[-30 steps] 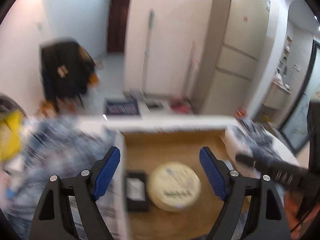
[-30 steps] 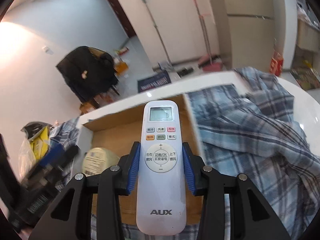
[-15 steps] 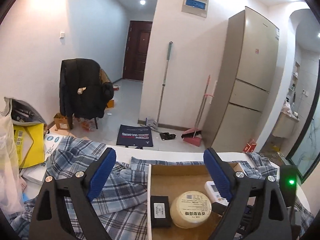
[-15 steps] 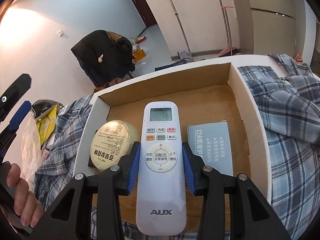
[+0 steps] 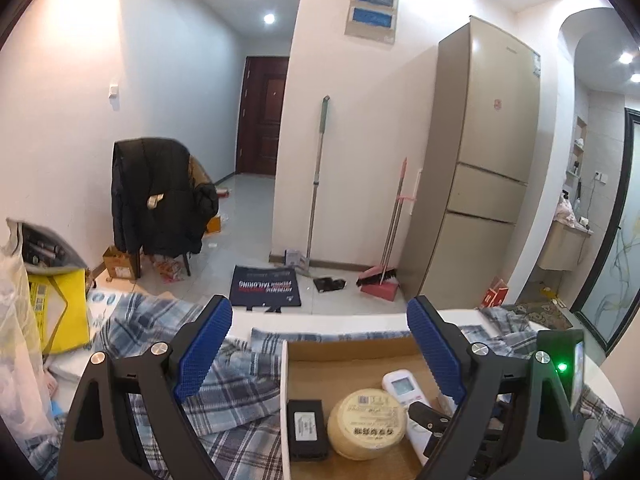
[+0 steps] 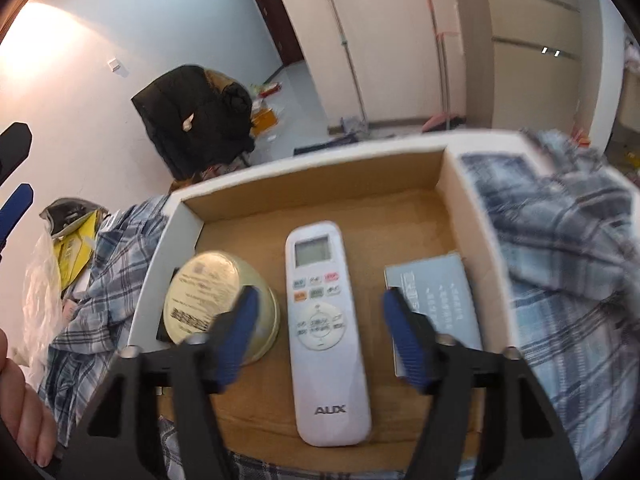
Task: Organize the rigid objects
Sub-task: 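Withdraw both tools from the box back over the remaining items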
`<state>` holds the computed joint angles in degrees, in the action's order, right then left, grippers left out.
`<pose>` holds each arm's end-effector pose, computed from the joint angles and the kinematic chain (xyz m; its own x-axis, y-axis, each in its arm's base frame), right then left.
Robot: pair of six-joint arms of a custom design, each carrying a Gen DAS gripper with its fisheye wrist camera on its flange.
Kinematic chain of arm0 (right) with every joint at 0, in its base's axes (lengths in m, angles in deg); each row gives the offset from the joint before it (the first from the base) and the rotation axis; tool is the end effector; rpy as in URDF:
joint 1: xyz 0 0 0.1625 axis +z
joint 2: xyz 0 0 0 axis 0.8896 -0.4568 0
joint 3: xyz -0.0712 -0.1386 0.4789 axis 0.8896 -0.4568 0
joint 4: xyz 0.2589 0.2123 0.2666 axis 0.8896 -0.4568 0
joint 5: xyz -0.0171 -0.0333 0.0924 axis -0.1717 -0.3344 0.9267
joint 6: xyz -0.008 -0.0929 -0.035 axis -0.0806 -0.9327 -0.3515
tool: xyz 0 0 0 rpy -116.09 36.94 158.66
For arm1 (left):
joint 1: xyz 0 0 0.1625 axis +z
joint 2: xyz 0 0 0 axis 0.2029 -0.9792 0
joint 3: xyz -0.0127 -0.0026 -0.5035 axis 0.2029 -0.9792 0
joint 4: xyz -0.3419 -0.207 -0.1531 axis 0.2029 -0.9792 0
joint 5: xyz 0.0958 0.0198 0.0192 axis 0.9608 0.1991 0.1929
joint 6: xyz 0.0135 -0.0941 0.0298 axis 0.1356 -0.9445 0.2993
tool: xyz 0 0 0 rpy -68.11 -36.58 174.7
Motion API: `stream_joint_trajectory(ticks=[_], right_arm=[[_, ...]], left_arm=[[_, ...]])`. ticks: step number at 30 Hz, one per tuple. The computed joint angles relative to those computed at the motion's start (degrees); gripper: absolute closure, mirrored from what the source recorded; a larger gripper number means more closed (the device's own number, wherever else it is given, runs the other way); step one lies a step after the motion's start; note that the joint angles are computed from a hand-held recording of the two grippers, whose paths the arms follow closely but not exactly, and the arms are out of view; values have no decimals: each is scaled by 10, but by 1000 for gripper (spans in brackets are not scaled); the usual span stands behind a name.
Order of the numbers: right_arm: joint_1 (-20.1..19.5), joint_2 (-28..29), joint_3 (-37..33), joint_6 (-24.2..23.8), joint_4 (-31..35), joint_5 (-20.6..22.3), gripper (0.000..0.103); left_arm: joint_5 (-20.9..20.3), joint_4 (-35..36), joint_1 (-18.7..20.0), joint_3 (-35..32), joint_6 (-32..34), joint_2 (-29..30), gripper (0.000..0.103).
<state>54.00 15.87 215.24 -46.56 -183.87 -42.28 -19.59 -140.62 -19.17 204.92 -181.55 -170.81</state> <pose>0.2633 -0.3063 0.1227 -0.7513 -0.5073 0.4221 -0.6351 0.7295 -0.2538 -0.2685 -0.1792 0.2186 -0.7368 -0.3847 -0.5560 0.4600 0.3175 -0.8292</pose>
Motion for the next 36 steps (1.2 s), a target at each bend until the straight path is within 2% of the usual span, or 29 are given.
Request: stream_joint_trajectory(ticks=[2, 3, 6, 8, 9, 10, 14, 16, 19, 22, 23, 27, 31, 33, 35, 36], right_arm=[[19, -33, 0, -9, 13, 1, 34], [29, -51, -2, -6, 30, -5, 30], [60, -111, -3, -5, 72, -15, 26], [83, -145, 4, -18, 72, -34, 17], [90, -157, 7, -23, 69, -40, 9], [95, -176, 13, -29, 68, -43, 6], [111, -253, 27, -29, 106, -45, 6], [122, -294, 29, -14, 137, -45, 5], [133, -360, 29, -1, 190, -27, 4], [122, -440, 26, 22, 271, 31, 1], [127, -453, 28, 27, 275, 32, 1], [177, -478, 45, 34, 253, -13, 1], [212, -499, 59, 54, 249, -39, 1], [239, -485, 75, 47, 193, -74, 1], [273, -439, 97, 41, 82, -135, 1], [283, -426, 104, 40, 47, -151, 1]], left_arm=[[-11, 31, -8, -14, -19, 15, 12], [-14, 40, -13, -19, -27, 17, 12], [-10, 66, -42, -32, -66, 11, 12], [-20, 111, -55, -56, -99, 31, 12], [-37, 150, -60, -77, -116, 58, 12], [-52, 183, -63, -94, -128, 81, 12], [-73, 246, -111, -132, -137, 128, 11], [-81, 249, -133, -148, -137, 138, 2], [-109, 288, -157, -182, -154, 186, 0], [-112, 290, -183, -199, -116, 211, 0], [-113, 280, -193, -200, -108, 214, 0], [-138, 219, -222, -206, -76, 208, 0], [-173, 170, -249, -197, -89, 192, 0], [-188, 147, -261, -189, -86, 186, 0], [-207, 137, -270, -183, -81, 191, 0], [-216, 137, -272, -180, -82, 194, 0]])
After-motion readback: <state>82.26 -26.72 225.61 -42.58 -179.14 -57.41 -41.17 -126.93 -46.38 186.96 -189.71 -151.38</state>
